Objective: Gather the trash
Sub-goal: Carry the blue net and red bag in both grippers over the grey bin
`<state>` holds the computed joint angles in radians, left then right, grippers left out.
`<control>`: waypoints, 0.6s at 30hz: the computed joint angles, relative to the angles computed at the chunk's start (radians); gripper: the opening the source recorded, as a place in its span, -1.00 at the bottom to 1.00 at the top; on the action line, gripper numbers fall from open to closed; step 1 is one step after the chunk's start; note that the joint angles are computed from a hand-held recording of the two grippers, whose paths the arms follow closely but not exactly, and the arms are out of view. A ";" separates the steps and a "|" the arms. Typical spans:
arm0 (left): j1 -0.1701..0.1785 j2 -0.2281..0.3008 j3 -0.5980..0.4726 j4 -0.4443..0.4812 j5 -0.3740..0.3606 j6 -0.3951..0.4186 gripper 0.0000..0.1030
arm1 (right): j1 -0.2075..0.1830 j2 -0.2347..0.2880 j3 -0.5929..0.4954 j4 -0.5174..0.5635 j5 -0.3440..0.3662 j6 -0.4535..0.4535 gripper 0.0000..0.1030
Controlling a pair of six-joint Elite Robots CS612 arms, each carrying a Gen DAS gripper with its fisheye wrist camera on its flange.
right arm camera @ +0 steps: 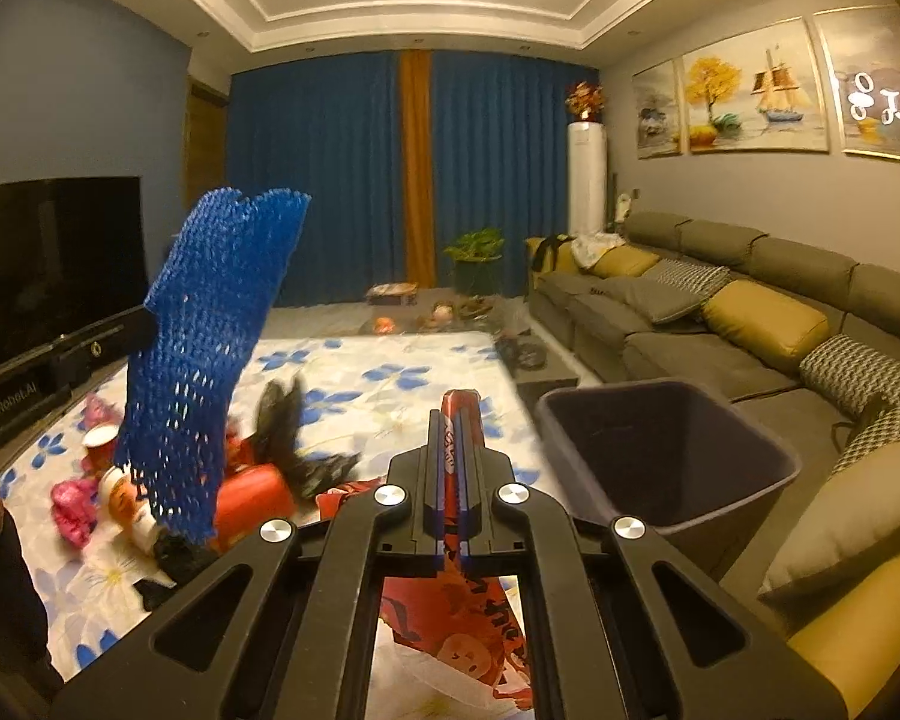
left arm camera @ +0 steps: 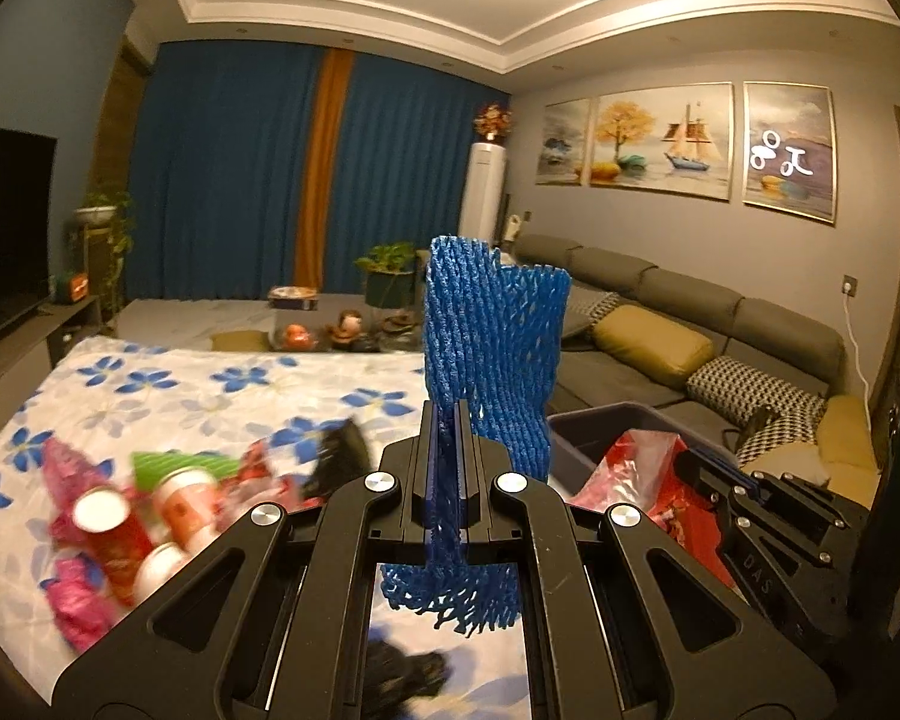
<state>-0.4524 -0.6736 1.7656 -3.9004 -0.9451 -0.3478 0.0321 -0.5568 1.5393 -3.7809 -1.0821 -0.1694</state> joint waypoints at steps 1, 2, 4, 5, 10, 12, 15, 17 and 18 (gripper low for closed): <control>0.000 0.005 -0.019 0.003 -0.013 0.009 -0.92 | -0.003 0.003 -0.010 -0.012 -0.014 0.006 -0.93; 0.000 0.012 -0.039 0.008 -0.024 0.017 -0.92 | -0.006 0.005 -0.021 -0.021 -0.032 0.011 -0.93; -0.002 0.024 -0.074 0.014 -0.039 0.032 -0.92 | -0.014 0.011 -0.042 -0.031 -0.051 0.025 -0.93; -0.003 0.032 -0.096 0.019 -0.048 0.041 -0.92 | -0.019 0.014 -0.053 -0.039 -0.068 0.032 -0.93; -0.003 0.084 -0.221 0.047 -0.092 0.077 -0.92 | -0.033 0.033 -0.112 -0.040 -0.134 0.061 -0.93; -0.001 0.106 -0.272 0.070 -0.113 0.076 -0.92 | -0.039 0.044 -0.138 -0.035 -0.157 0.075 -0.93; 0.001 0.144 -0.350 0.099 -0.139 0.086 -0.92 | -0.044 0.063 -0.181 -0.016 -0.181 0.096 -0.93; 0.001 0.162 -0.383 0.108 -0.151 0.091 -0.92 | -0.048 0.075 -0.205 -0.003 -0.189 0.107 -0.93; 0.002 0.173 -0.404 0.117 -0.157 0.095 -0.92 | -0.049 0.079 -0.212 0.002 -0.188 0.112 -0.93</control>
